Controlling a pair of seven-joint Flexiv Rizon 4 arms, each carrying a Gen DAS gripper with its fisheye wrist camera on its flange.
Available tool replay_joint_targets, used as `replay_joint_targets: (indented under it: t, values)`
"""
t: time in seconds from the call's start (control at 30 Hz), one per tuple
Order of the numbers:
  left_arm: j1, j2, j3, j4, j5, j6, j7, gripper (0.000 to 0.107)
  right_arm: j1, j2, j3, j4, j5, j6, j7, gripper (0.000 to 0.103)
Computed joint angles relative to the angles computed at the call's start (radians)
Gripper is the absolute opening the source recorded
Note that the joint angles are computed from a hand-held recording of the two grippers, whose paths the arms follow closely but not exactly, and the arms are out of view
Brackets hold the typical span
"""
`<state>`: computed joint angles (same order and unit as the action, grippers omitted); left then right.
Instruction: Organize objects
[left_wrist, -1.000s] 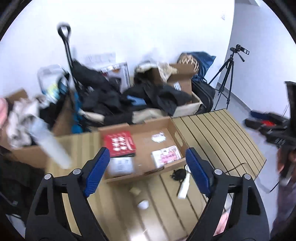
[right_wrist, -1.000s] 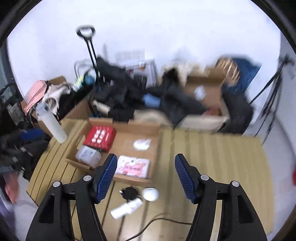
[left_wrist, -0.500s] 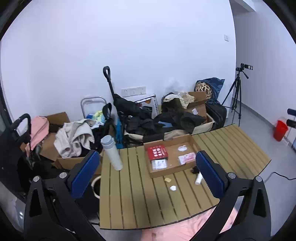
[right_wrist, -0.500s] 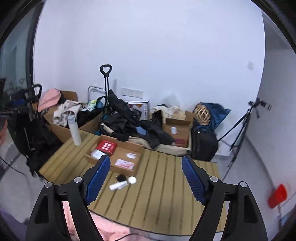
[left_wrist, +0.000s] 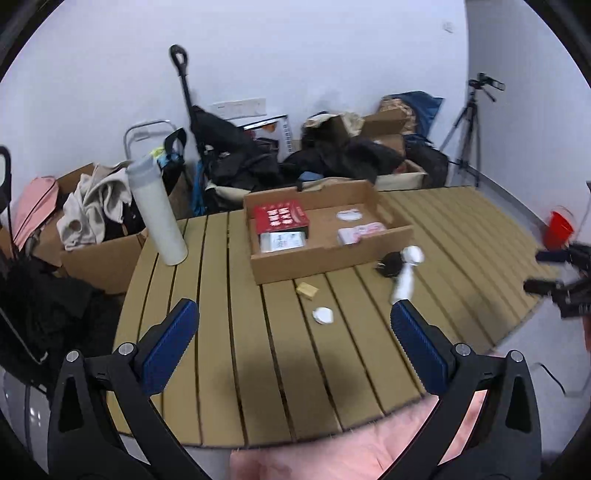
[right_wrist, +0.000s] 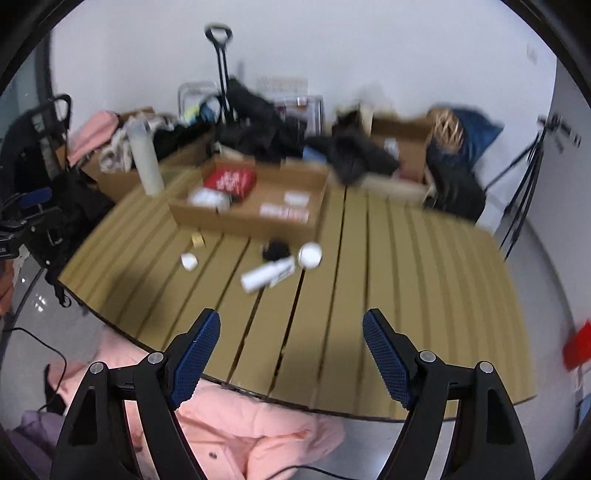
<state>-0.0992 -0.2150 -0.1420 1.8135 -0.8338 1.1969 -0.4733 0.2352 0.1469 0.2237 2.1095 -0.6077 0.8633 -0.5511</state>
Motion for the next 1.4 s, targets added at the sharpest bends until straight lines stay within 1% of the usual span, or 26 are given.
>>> replay_joint_targets:
  t: [0.07, 0.2, 0.3, 0.37, 0.43, 0.47, 0.53, 0.57, 0.6, 0.63, 0.67, 0.7, 0.73, 0.77, 0.8, 0.87, 0.93, 1.0, 1.07, 1.13, 1.17, 1.2, 1.27, 1.33, 1.37, 1.4]
  values:
    - [-0.014, -0.061, -0.006, -0.014, 0.011, 0.056, -0.054, 0.103, -0.01, -0.049, -0.017, 0.019, -0.001, 0.09, 0.033, 0.083]
    - [-0.01, -0.159, -0.013, -0.061, 0.097, 0.021, -0.181, 0.103, -0.02, -0.172, -0.062, 0.019, -0.009, 0.281, 0.067, 0.083]
    - [-0.022, -0.226, -0.021, -0.068, 0.18, 0.079, -0.236, 0.103, -0.008, -0.259, -0.092, -0.016, -0.007, 0.322, 0.07, 0.083]
    - [-0.024, -0.269, -0.032, -0.09, 0.235, 0.088, -0.263, 0.101, -0.003, -0.315, -0.111, -0.038, 0.022, 0.387, 0.063, 0.083]
    - [-0.008, -0.307, -0.066, -0.115, 0.256, 0.094, -0.263, 0.098, 0.011, -0.364, -0.139, -0.066, 0.021, 0.444, 0.065, 0.083]
    - [-0.011, -0.328, -0.068, -0.134, 0.276, 0.097, -0.273, 0.091, 0.022, -0.383, -0.157, -0.081, 0.007, 0.46, 0.069, 0.082]
    - [-0.015, -0.371, -0.07, -0.182, 0.311, 0.078, -0.298, 0.068, 0.03, -0.436, -0.173, -0.129, 0.01, 0.502, 0.034, 0.074]
    - [-0.022, -0.395, -0.059, -0.218, 0.333, 0.042, -0.323, 0.064, 0.019, -0.472, -0.153, -0.17, 0.053, 0.511, -0.024, 0.069]
    - [-0.026, -0.415, -0.053, -0.249, 0.349, 0.005, -0.346, 0.057, 0.009, -0.506, -0.131, -0.212, 0.099, 0.507, -0.084, 0.065]
    - [-0.026, -0.427, -0.051, -0.265, 0.362, -0.012, -0.36, 0.054, 0.01, -0.529, -0.125, -0.242, 0.125, 0.504, -0.121, 0.062]
    - [-0.025, -0.435, -0.062, -0.263, 0.367, 0.026, -0.356, 0.051, 0.01, -0.555, -0.12, -0.272, 0.147, 0.508, -0.159, 0.059]
    - [-0.023, -0.439, -0.065, -0.27, 0.38, 0.019, -0.355, 0.038, 0.008, -0.578, -0.111, -0.298, 0.171, 0.513, -0.195, 0.057]
    - [-0.005, -0.438, -0.092, -0.265, 0.375, 0.021, -0.331, 0.026, 0.001, -0.604, -0.095, -0.329, 0.198, 0.517, -0.236, 0.057]
    - [0.008, -0.437, -0.108, -0.265, 0.37, 0.003, -0.317, 0.022, -0.002, -0.625, -0.084, -0.357, 0.22, 0.514, -0.27, 0.057]
    - [0.011, -0.433, -0.11, -0.26, 0.365, 0.005, -0.32, 0.022, 0.003, -0.643, -0.083, -0.381, 0.231, 0.51, -0.295, 0.057]
    - [0.052, -0.41, -0.157, -0.213, 0.322, 0.043, -0.279, 0.022, 0.012, -0.685, -0.078, -0.438, 0.249, 0.49, -0.355, 0.056]
    - [0.074, -0.39, -0.168, -0.185, 0.29, 0.067, -0.269, 0.022, 0.024, -0.717, -0.074, -0.486, 0.269, 0.467, -0.403, 0.055]
    - [0.125, -0.37, -0.21, -0.157, 0.216, 0.076, -0.249, 0.022, 0.036, -0.756, -0.062, -0.547, 0.291, 0.426, -0.457, 0.052]
    - [0.148, -0.35, -0.212, -0.145, 0.168, 0.071, -0.246, 0.022, 0.064, -0.786, -0.075, -0.593, 0.296, 0.394, -0.492, 0.049]
    - [0.15, -0.332, -0.19, -0.143, 0.155, 0.049, -0.241, 0.022, 0.104, -0.812, -0.115, -0.632, 0.288, 0.341, -0.49, 0.04]
    - [0.146, -0.325, -0.18, -0.141, 0.15, 0.051, -0.239, 0.022, 0.126, -0.82, -0.139, -0.648, 0.28, 0.303, -0.476, 0.028]
    - [0.147, -0.313, -0.179, -0.131, 0.136, 0.059, -0.23, 0.022, 0.15, -0.822, -0.171, -0.646, 0.264, 0.292, -0.45, 0.023]
    - [0.159, -0.272, -0.193, -0.101, 0.086, 0.06, -0.202, 0.022, 0.164, -0.799, -0.187, -0.621, 0.256, 0.289, -0.426, 0.023]
    - [0.164, -0.225, -0.201, -0.071, 0.025, 0.047, -0.168, 0.022, 0.188, -0.745, -0.218, -0.559, 0.226, 0.303, -0.379, 0.023]
    - [0.161, -0.194, -0.197, -0.052, -0.001, 0.037, -0.153, 0.022, 0.199, -0.705, -0.234, -0.512, 0.202, 0.321, -0.353, 0.023]
    - [0.151, -0.171, -0.185, -0.043, -0.008, 0.02, -0.149, 0.022, 0.229, -0.64, -0.275, -0.433, 0.148, 0.35, -0.296, 0.023]
